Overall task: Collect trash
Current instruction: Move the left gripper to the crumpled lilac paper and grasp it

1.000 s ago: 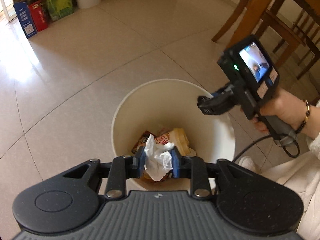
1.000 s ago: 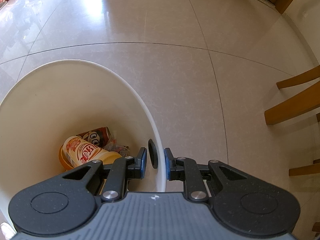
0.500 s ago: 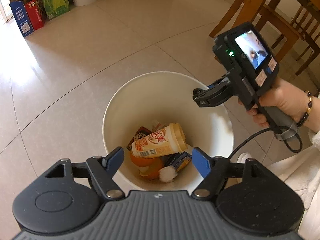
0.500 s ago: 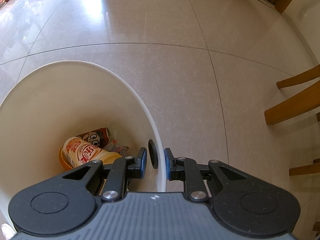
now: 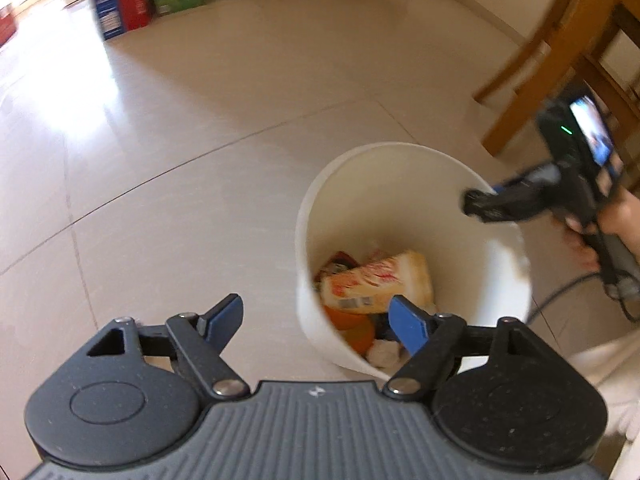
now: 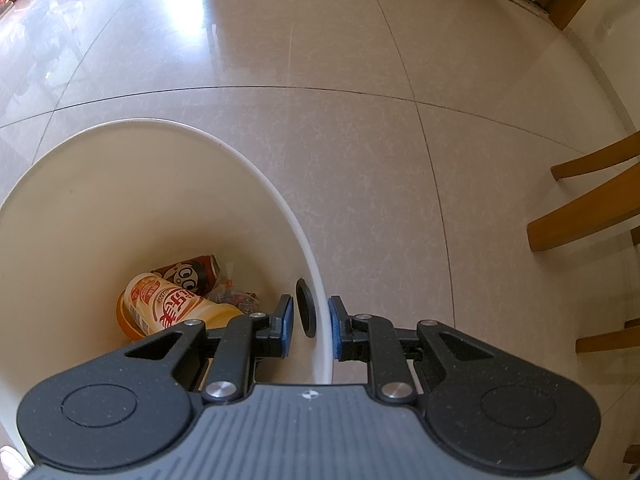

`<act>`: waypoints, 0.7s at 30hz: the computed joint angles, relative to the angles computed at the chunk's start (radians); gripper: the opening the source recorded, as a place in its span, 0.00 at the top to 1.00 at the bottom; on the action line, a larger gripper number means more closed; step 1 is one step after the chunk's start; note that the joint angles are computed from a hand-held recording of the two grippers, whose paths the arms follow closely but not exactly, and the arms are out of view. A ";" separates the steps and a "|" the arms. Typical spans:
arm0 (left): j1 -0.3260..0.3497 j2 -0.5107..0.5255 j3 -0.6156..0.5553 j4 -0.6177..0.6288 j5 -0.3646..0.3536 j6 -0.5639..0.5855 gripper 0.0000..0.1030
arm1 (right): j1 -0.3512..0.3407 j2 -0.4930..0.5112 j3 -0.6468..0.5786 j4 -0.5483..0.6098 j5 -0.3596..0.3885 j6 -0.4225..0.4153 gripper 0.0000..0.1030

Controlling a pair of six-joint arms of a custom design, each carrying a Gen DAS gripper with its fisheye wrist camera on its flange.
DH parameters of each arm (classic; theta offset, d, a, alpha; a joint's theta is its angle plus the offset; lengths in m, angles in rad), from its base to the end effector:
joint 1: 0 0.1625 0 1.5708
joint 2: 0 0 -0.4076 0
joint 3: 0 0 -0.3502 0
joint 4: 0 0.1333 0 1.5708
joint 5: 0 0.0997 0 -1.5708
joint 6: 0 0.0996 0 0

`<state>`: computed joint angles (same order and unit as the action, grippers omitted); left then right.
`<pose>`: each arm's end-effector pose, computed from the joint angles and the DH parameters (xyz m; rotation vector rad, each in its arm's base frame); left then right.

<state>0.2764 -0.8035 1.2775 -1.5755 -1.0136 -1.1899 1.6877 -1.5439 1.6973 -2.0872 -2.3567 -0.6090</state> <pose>-0.5700 -0.3550 0.1756 0.2994 2.4725 -0.4810 0.1178 -0.4647 0.4860 0.6508 -2.2048 0.1766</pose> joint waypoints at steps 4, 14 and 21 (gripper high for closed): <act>0.005 -0.086 0.122 0.023 0.054 -0.118 0.16 | 0.002 0.001 0.001 0.000 -0.004 0.003 0.78; 0.106 -0.297 0.486 -0.008 0.106 -0.452 0.15 | 0.005 -0.001 0.010 -0.010 -0.014 -0.016 0.78; 0.194 -0.342 0.679 -0.153 0.119 -0.597 0.15 | 0.012 0.004 0.020 -0.027 -0.032 -0.016 0.77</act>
<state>0.4699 -1.1456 1.9567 -1.7282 -0.8948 -1.7874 1.6997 -1.5397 1.7172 -2.1145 -2.3889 -0.6249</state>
